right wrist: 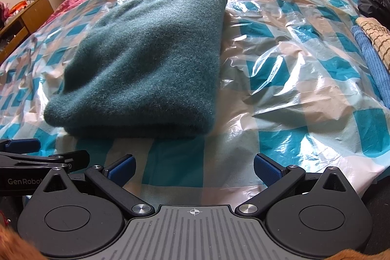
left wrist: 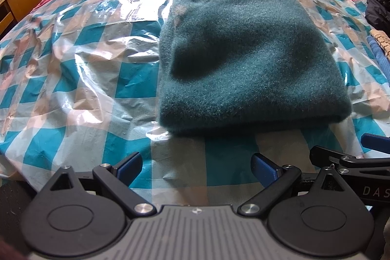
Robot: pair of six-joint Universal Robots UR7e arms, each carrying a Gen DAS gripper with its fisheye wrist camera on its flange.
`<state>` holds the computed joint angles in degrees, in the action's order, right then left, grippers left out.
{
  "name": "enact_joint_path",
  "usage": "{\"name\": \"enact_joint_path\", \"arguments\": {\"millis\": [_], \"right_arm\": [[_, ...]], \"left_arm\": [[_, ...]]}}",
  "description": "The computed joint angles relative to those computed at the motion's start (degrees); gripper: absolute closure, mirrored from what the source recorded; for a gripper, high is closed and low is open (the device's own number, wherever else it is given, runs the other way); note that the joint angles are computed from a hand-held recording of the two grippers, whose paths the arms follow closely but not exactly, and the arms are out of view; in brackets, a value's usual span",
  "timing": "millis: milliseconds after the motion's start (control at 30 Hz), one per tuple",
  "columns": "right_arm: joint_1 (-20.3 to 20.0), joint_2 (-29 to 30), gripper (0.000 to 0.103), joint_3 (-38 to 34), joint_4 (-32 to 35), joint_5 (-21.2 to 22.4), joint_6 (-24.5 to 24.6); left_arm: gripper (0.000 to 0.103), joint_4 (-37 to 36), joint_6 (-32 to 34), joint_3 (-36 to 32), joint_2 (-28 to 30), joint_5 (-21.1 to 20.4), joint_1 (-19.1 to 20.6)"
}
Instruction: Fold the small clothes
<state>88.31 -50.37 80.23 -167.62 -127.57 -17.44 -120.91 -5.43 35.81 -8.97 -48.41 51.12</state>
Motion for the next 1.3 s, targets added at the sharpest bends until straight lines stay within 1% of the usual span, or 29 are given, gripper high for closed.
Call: {"name": "enact_joint_path", "arguments": {"millis": [933, 1300], "right_arm": [[-0.18, 0.01, 0.000, -0.06, 0.94, 0.54, -0.21], [-0.17, 0.00, 0.000, 0.09, 0.92, 0.59, -0.28]], "left_arm": [[0.003, 0.42, -1.10, 0.97, -0.63, 0.05, 0.02], [0.003, 1.86, -2.22, 0.42, -0.49, 0.12, -0.01]]}}
